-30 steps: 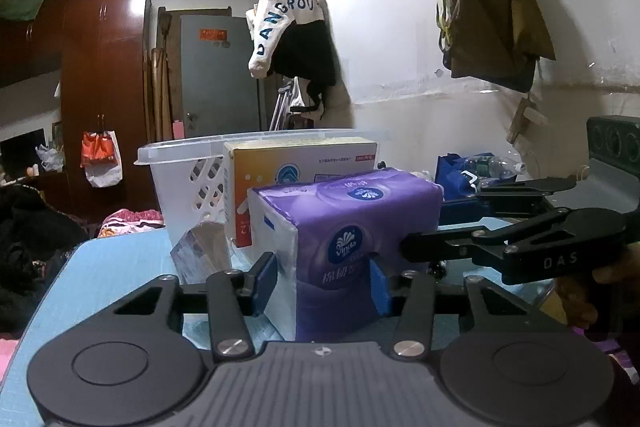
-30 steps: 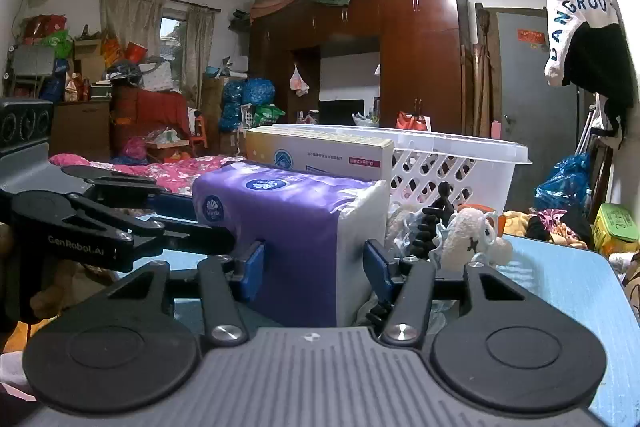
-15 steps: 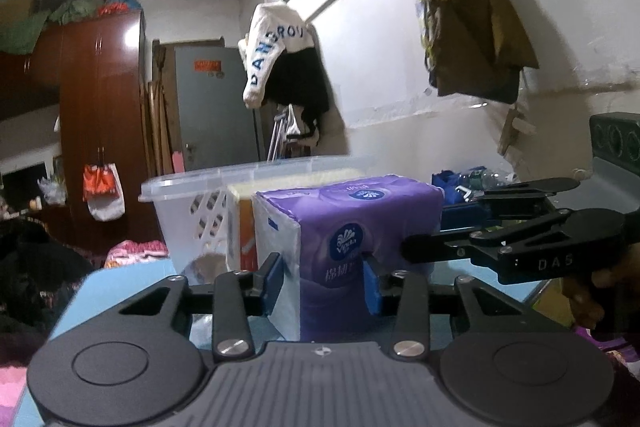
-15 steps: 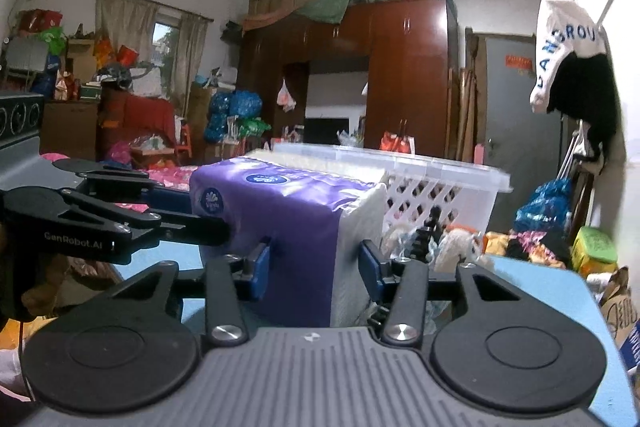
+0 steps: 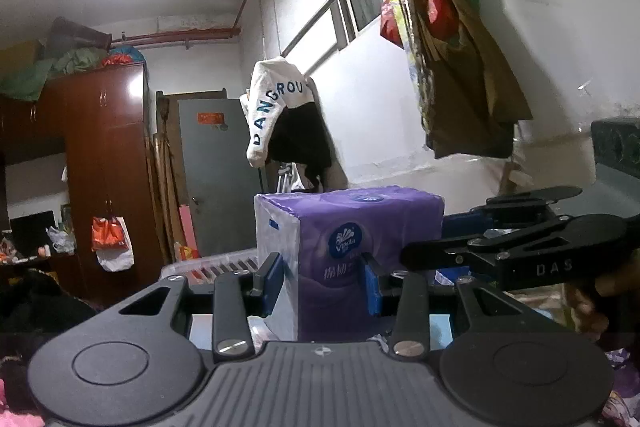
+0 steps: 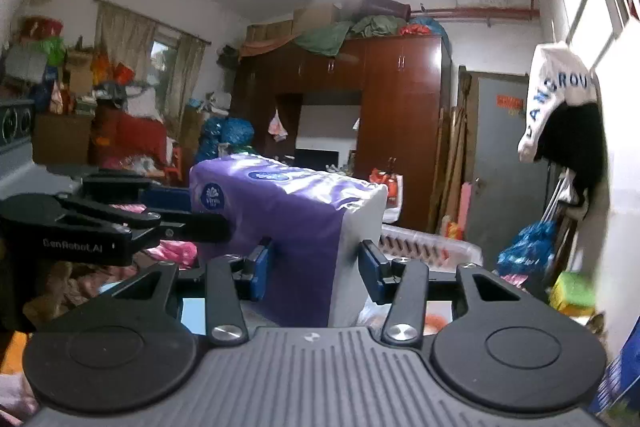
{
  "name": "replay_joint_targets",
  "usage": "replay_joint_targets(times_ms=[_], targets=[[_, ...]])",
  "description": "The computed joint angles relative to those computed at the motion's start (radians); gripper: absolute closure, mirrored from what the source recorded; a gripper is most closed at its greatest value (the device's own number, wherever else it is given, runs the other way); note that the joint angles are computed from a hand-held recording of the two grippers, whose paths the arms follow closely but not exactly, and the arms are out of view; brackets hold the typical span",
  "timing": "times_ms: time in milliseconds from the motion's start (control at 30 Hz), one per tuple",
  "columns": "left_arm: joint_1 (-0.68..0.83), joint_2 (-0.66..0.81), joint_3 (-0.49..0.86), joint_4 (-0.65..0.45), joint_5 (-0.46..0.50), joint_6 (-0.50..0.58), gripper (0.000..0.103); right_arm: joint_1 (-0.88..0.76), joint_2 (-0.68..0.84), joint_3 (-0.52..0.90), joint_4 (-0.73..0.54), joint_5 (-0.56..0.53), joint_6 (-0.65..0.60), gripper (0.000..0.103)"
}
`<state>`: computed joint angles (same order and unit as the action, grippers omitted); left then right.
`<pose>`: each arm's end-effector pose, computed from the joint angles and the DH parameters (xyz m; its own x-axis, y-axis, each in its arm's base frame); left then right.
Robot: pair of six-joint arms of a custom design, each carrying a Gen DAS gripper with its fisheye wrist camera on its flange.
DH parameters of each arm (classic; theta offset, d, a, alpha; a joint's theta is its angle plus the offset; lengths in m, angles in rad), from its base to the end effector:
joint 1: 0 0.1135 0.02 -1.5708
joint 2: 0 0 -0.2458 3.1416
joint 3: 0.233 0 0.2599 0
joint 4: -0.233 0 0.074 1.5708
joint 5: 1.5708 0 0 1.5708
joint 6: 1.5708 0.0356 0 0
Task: Organize objects
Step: 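Lift the tissue pack with both grippers, lower into the white basket, open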
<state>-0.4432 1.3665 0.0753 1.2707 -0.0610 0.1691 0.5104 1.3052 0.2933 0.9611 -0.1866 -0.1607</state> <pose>0.1880 -0.0869 0.1254 0.0445 0.1648 -0.9853 0.3708 0.9131 0.1695 0.2143 0.1275 0.1626 0.0589 -0.1472 -0.9874 -0.6405 0.7530 -0.1505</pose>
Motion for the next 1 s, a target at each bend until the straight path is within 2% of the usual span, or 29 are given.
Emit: replay_joint_targets(times_ms=[200, 567, 833, 1000], targets=[[0.083, -0.036, 0.19, -0.228, 0.068, -0.008, 0.058, -0.062, 0.116, 0.249, -0.161, -0.062, -0.007, 0.053], [0.202, 0.258, 0.605, -0.441, 0.156, -0.035, 0.058, -0.102, 0.423, 0.591, -0.317, -0.068, -0.004, 0.053], [0.25, 0.454, 0.868, -0.637, 0.18, -0.066, 0.058, -0.078, 0.538, 0.706, -0.423, 0.015, -0.036, 0.053], [0.246, 0.484, 0.893, -0.668, 0.159, -0.055, 0.058, -0.083, 0.532, 0.703, -0.468, 0.011, -0.03, 0.053]])
